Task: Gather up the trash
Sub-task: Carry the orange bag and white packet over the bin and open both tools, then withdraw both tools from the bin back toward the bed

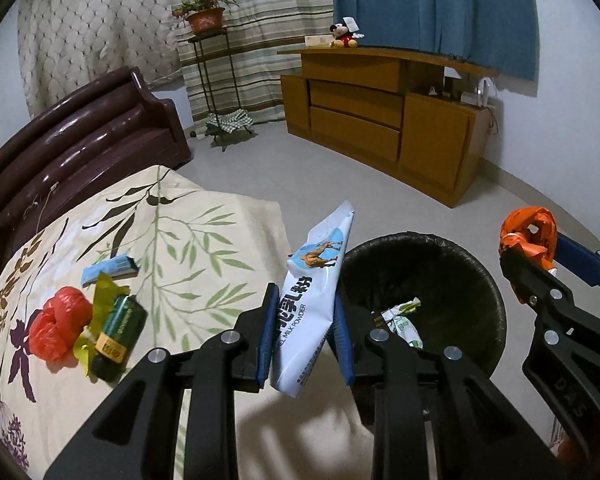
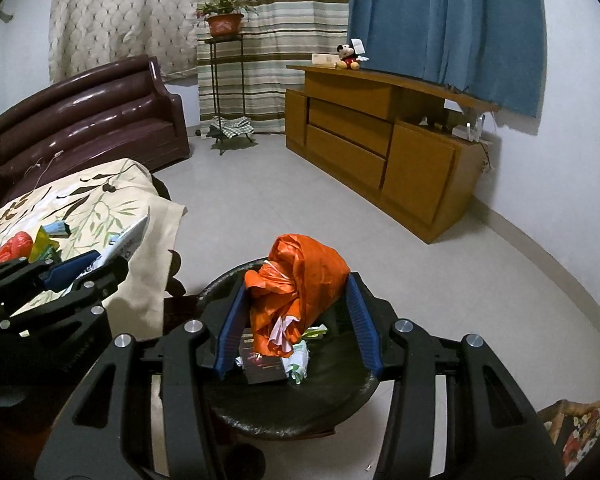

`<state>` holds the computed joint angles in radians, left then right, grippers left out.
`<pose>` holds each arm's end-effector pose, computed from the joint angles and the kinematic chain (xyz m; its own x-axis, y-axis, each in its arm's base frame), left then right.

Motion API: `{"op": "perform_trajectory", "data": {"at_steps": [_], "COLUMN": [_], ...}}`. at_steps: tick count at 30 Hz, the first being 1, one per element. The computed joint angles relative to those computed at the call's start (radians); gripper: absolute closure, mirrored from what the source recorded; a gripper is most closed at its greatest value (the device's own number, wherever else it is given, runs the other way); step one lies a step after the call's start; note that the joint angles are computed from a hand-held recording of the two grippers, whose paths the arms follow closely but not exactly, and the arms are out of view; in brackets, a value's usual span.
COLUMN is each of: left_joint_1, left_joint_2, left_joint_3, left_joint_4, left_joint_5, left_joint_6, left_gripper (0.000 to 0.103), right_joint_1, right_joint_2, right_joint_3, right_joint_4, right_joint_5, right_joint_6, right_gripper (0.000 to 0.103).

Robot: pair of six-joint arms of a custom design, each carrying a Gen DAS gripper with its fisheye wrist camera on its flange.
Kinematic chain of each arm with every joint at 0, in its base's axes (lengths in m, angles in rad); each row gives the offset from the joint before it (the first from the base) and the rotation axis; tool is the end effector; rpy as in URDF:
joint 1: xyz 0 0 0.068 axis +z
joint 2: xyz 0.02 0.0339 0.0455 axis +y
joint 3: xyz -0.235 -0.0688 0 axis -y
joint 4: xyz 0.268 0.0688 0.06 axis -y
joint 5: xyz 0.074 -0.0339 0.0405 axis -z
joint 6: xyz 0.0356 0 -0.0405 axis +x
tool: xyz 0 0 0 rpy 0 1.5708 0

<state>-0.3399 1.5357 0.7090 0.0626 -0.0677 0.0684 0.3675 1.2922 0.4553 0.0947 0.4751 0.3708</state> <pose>0.2992 -0.1032 0.1161 -0.6312 0.2955 -0.7171 0.3305 0.9389 0.0960 0.2460 0.0772 0.1092 -0.5897 0.1183 -0.7989 0.2240 0.9744 -0.0211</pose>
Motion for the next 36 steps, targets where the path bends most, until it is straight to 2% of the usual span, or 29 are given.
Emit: {"op": "perform_trajectory", "data": {"at_steps": [8,21,25,28,32,36], "left_joint_1": [-0.038,-0.061,-0.066,-0.068,-0.073,-0.073], "left_joint_2": [0.08,0.13,0.143,0.147,0.149,0.152], "left_joint_3": [0.067,0.132,0.145,0.148,0.149,0.15], "left_joint_4": [-0.012,-0.055,-0.065,-0.065,-0.061,-0.057], "left_joint_5": [-0.042,-0.045,-0.041,-0.043,-0.044,-0.048], "left_joint_6": [-0.019,-0.03,-0.035,-0.04,-0.038,-0.035], "left_gripper": [0.076,0.074,0.068,0.052,0.043,0.041], "right_joint_1": [-0.059,-0.124,-0.13,-0.14,-0.146,-0.151], "right_joint_2": [0.038,0.082,0.091,0.088,0.08,0.063], "right_joint_3": [0.008,0.021,0.021,0.018,0.015,0.005], "right_joint_4": [0.035,0.071,0.073,0.073,0.074,0.074], "right_joint_5": [-0.036,-0.092,-0.096,-0.104,-0.101,-0.099], "right_joint_6": [-0.012,-0.035,-0.032,-0.024,-0.022,-0.018], "right_gripper": [0.055,0.055,0.054,0.053,0.047,0.047]}}
